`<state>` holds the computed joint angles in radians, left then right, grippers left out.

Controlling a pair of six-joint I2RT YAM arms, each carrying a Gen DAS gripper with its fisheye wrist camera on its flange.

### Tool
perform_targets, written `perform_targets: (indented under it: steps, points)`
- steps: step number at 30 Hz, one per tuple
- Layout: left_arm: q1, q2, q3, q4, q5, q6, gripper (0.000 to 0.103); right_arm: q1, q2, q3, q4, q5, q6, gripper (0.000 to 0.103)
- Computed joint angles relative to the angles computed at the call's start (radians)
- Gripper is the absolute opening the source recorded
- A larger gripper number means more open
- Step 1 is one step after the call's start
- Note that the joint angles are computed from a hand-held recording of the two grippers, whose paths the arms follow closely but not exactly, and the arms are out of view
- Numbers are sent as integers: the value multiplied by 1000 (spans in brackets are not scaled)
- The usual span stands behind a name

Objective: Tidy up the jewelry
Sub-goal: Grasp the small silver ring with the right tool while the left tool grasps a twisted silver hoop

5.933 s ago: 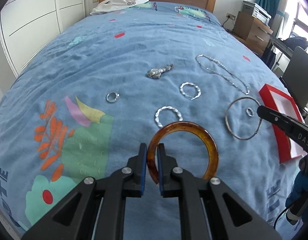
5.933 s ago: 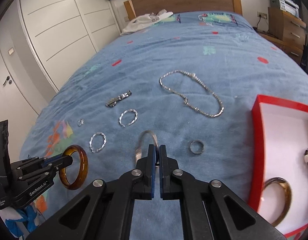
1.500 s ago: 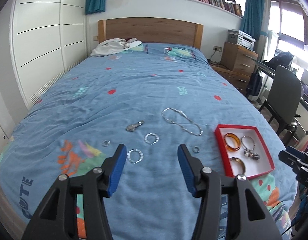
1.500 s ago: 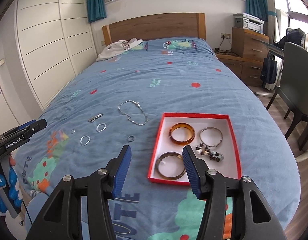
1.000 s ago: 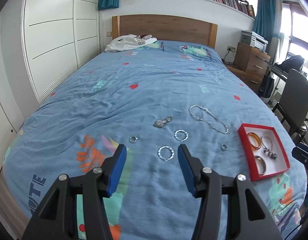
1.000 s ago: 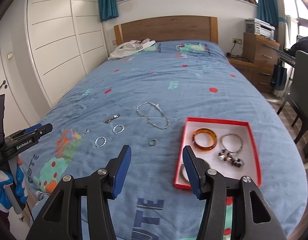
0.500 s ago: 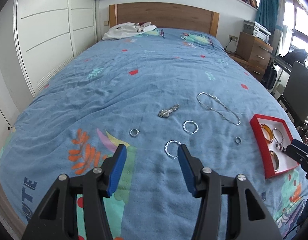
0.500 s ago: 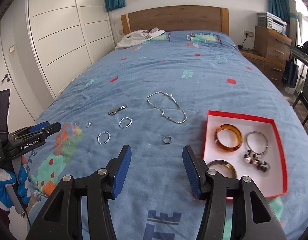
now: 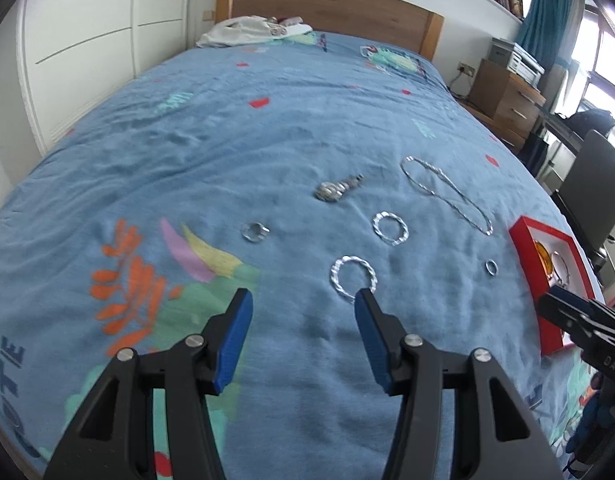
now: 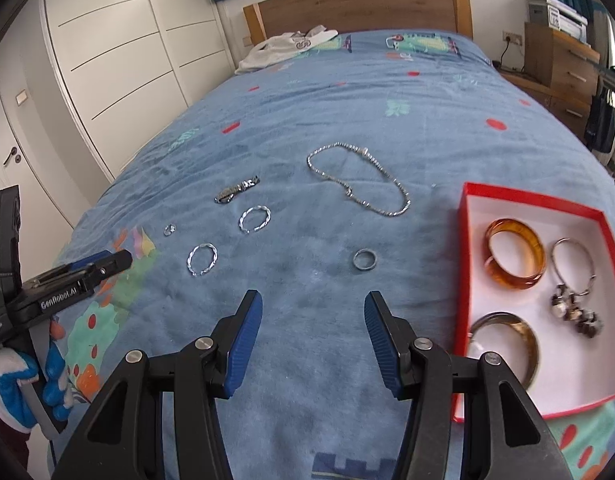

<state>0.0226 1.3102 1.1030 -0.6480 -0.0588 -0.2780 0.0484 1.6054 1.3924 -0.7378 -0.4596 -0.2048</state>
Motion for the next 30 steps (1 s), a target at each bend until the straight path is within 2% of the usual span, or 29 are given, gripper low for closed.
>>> perform_targets:
  steps: [12,20,23,30]
  points:
    - [-80,179,13,139,-1,-9,51,29,143,48,76,34,52,52]
    - [-79,281,53,177,-3,0,51,41,246,106,124,70,120,48]
    - [-78,299,55,194,-4,7,51,51,279,130,138,88,135,44]
    - [-88,317,53,212,-28,20,50,45,324,157,160,100,171,24]
